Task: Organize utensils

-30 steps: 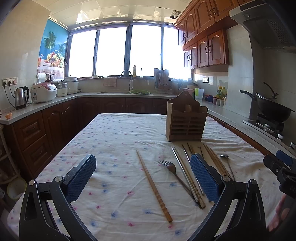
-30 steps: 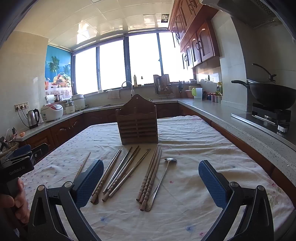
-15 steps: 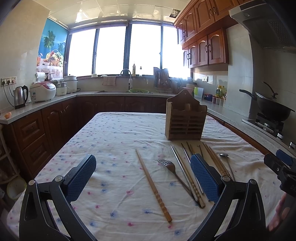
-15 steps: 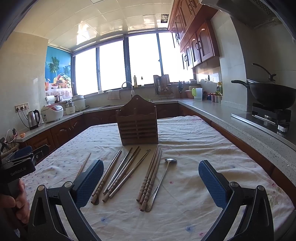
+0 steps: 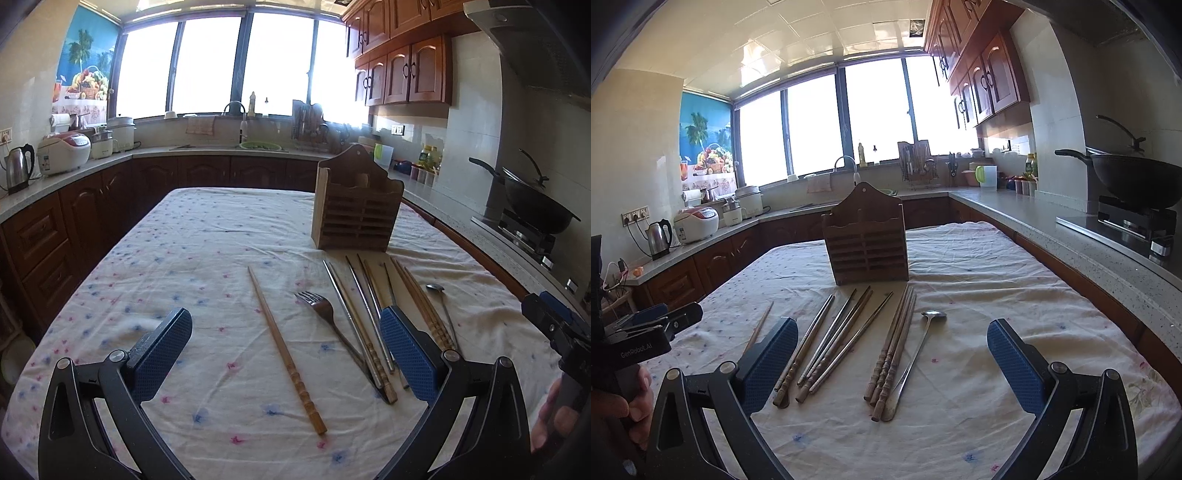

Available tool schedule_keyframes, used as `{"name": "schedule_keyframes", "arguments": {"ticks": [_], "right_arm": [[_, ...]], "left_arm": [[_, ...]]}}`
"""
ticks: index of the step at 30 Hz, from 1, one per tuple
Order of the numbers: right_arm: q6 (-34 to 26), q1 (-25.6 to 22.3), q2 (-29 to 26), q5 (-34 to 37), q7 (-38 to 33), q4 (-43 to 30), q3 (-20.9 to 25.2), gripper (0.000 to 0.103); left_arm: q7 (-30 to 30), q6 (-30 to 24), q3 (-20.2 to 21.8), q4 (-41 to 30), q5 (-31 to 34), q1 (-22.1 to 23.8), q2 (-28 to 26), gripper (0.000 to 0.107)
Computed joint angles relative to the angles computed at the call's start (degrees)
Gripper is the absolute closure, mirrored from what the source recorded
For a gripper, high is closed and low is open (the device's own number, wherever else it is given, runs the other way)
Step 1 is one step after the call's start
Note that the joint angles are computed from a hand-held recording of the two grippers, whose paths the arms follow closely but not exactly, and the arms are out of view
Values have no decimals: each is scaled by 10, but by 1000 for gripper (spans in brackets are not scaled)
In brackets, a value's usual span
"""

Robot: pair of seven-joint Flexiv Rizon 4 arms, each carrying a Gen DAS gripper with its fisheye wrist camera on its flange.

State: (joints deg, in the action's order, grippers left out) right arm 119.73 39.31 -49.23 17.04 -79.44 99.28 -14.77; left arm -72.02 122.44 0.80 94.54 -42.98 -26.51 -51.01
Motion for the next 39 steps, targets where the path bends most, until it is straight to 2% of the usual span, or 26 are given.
{"name": "schedule_keyframes", "arguments": {"ticks": [2, 5, 8, 11, 12, 13, 17, 22, 28, 34, 36, 38, 39], "right_arm": [[-16, -34, 5, -30, 12, -7, 33, 0], [-53, -123, 9, -117, 50, -22, 120, 1], [-98, -196, -1, -194, 88, -46, 187, 1], [-135, -263, -20, -258, 120, -76, 255, 8], [-154, -284, -29, -278, 131, -89, 276, 12], [-175, -305, -40, -297, 140, -105, 300, 19], [-257, -371, -82, -332, 141, -163, 386, 32], [-328, -394, -115, -311, 106, -220, 434, 42], [-414, -411, -151, -274, 59, -285, 483, 52], [-489, -417, -185, -223, 26, -351, 515, 60], [-501, -422, -199, -201, 10, -373, 532, 62], [-513, -423, -207, -182, 1, -392, 539, 69], [-516, -421, -209, -174, 1, -400, 535, 80]], "left_arm": [[-1, -44, -16, -9, 19, 20, 5, 4], [-30, -102, -65, -25, 81, 77, 9, 5], [-46, -169, -109, -51, 123, 123, 4, 13], [-60, -231, -130, -81, 140, 148, -5, 24], [-65, -249, -135, -90, 144, 155, -9, 28], [-72, -267, -137, -100, 147, 158, -13, 30], [-93, -333, -149, -138, 163, 175, -29, 38], [-126, -417, -142, -192, 178, 181, -55, 44], [-128, -478, -161, -238, 174, 198, -81, 55], [-106, -477, -191, -260, 157, 215, -102, 64], [-100, -483, -193, -273, 152, 216, -111, 81], [-89, -484, -206, -278, 144, 223, -119, 88], [-76, -482, -224, -276, 135, 232, -123, 91]]}}
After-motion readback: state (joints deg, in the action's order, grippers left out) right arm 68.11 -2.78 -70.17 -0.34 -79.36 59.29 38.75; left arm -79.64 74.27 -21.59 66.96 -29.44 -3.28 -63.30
